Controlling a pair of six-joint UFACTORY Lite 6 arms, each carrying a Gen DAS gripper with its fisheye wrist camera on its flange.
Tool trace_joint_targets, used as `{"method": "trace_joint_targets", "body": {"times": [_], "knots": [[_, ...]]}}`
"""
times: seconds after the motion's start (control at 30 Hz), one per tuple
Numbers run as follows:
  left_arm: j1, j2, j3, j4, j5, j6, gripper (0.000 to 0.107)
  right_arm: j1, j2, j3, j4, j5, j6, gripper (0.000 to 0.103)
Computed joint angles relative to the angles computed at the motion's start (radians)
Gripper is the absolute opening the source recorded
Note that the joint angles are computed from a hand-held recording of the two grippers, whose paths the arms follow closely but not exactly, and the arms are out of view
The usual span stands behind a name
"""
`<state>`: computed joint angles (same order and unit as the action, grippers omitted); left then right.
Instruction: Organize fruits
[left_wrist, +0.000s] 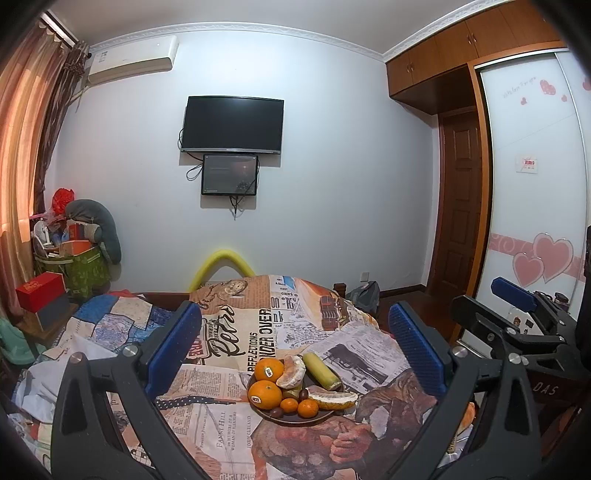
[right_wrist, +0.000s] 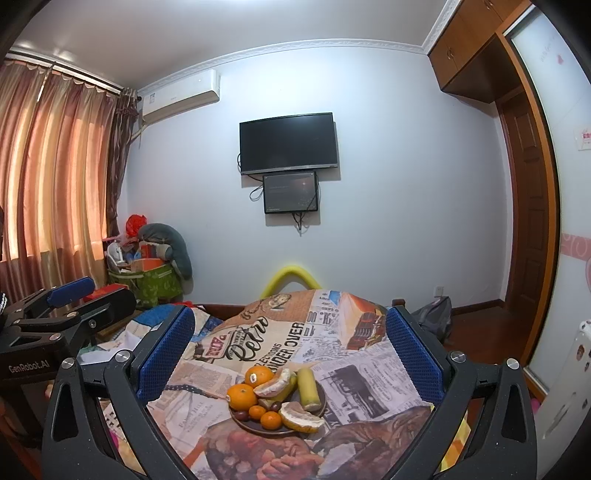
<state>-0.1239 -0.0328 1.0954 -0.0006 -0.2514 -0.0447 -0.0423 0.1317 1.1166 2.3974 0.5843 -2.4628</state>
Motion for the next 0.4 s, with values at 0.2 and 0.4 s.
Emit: {"method": "trace_joint_targets", "body": {"times": [0.2, 0.4], "knots": [[-0.004, 0.005, 0.003, -0.025, -0.001, 0.024, 0.103, 0.005, 0.021, 0.009, 0.012, -0.003, -0.013, 0.103], [-0.007, 0.029, 0.018, -0.040, 0.001, 0.034, 0.103, 0.000, 0.045, 0.025, -0.001, -0.010, 0.001, 0.103]]}}
